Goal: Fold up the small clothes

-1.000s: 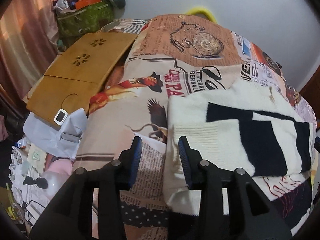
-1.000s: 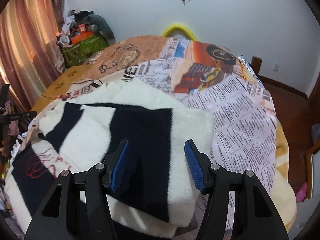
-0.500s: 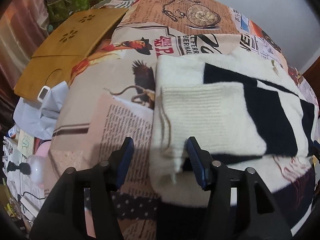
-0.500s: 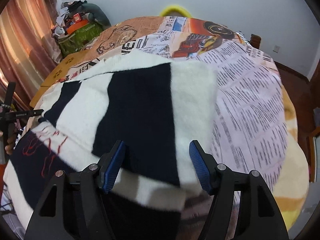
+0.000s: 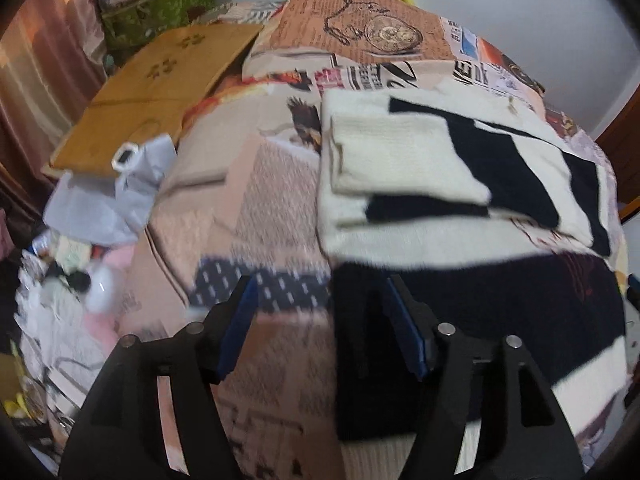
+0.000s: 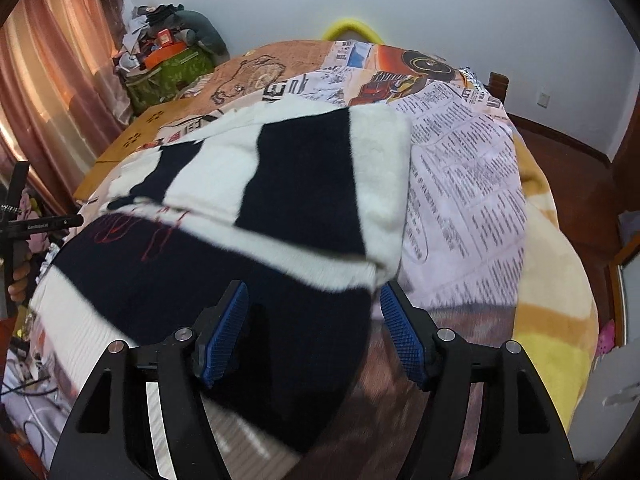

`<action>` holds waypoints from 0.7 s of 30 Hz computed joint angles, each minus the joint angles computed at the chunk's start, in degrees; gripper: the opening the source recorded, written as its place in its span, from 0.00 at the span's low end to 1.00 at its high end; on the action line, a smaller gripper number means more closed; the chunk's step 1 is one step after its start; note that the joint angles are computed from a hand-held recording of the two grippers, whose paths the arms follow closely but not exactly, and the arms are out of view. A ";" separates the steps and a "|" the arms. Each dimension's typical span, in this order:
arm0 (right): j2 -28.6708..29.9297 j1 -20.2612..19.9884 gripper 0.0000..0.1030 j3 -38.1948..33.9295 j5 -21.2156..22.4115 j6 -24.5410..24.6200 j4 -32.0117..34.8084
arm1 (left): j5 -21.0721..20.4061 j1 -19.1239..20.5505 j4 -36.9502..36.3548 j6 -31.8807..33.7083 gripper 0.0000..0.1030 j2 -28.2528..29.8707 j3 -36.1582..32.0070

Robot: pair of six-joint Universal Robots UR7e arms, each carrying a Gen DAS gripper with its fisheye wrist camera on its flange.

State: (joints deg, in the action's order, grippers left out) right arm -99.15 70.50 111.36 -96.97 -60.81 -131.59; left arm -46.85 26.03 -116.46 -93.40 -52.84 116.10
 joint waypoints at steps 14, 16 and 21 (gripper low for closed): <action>-6.60 -5.89 0.63 4.63 3.37 -0.57 4.56 | -3.37 -6.72 -8.62 -3.91 0.63 2.55 3.99; -6.93 -6.92 0.63 4.58 4.86 0.48 5.76 | -3.28 -7.64 -9.47 -3.57 0.59 2.98 4.08; -7.50 -6.99 0.28 3.82 6.24 0.22 10.19 | -3.14 -8.57 -12.58 -2.87 0.16 3.41 4.24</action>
